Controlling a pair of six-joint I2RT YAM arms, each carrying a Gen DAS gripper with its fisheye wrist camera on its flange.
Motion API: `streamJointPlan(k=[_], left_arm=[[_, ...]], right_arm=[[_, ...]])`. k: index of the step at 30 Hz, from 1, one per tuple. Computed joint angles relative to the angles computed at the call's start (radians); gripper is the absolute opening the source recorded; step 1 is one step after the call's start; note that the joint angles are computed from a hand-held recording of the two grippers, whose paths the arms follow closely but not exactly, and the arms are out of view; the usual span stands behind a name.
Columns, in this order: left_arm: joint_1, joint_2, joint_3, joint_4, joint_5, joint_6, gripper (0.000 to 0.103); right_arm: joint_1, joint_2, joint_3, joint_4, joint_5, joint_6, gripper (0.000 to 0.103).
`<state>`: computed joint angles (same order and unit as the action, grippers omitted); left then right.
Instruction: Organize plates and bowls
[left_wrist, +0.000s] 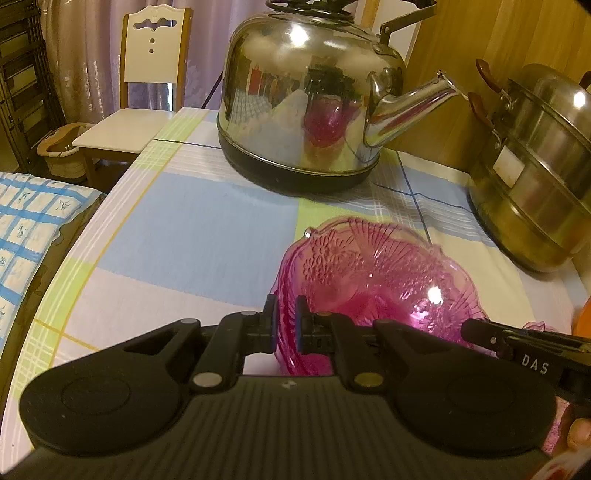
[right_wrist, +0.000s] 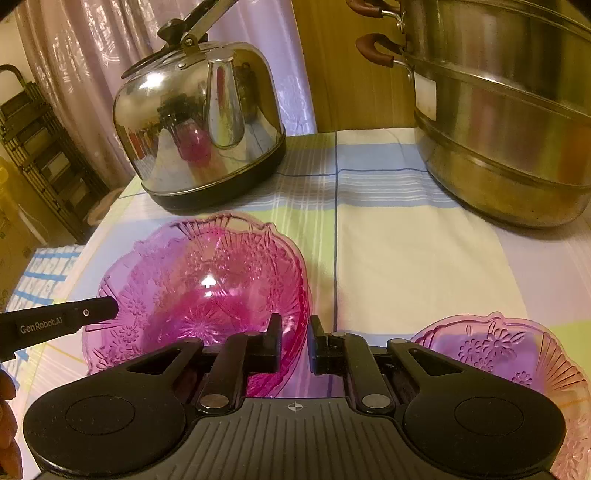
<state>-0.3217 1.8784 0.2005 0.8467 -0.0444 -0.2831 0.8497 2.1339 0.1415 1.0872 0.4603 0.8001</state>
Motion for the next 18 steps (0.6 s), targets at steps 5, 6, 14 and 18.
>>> streamJointPlan(k=[5, 6, 14, 18], left_arm=[[-0.01, 0.01, -0.003, 0.02, -0.015, 0.003, 0.007], [-0.01, 0.013, -0.004, 0.025, -0.015, 0.003, 0.007], [-0.018, 0.056, -0.017, 0.109, -0.026, -0.002, 0.009], [-0.029, 0.073, -0.022, 0.137, -0.049, -0.001, 0.017]], right_arm=[[0.0, 0.012, 0.003, 0.012, 0.005, -0.007, 0.013], [0.002, 0.015, 0.002, 0.016, 0.006, -0.007, 0.013], [0.005, 0.049, 0.003, 0.054, 0.017, -0.016, 0.014], [0.014, 0.065, 0.002, 0.081, 0.024, -0.032, 0.032]])
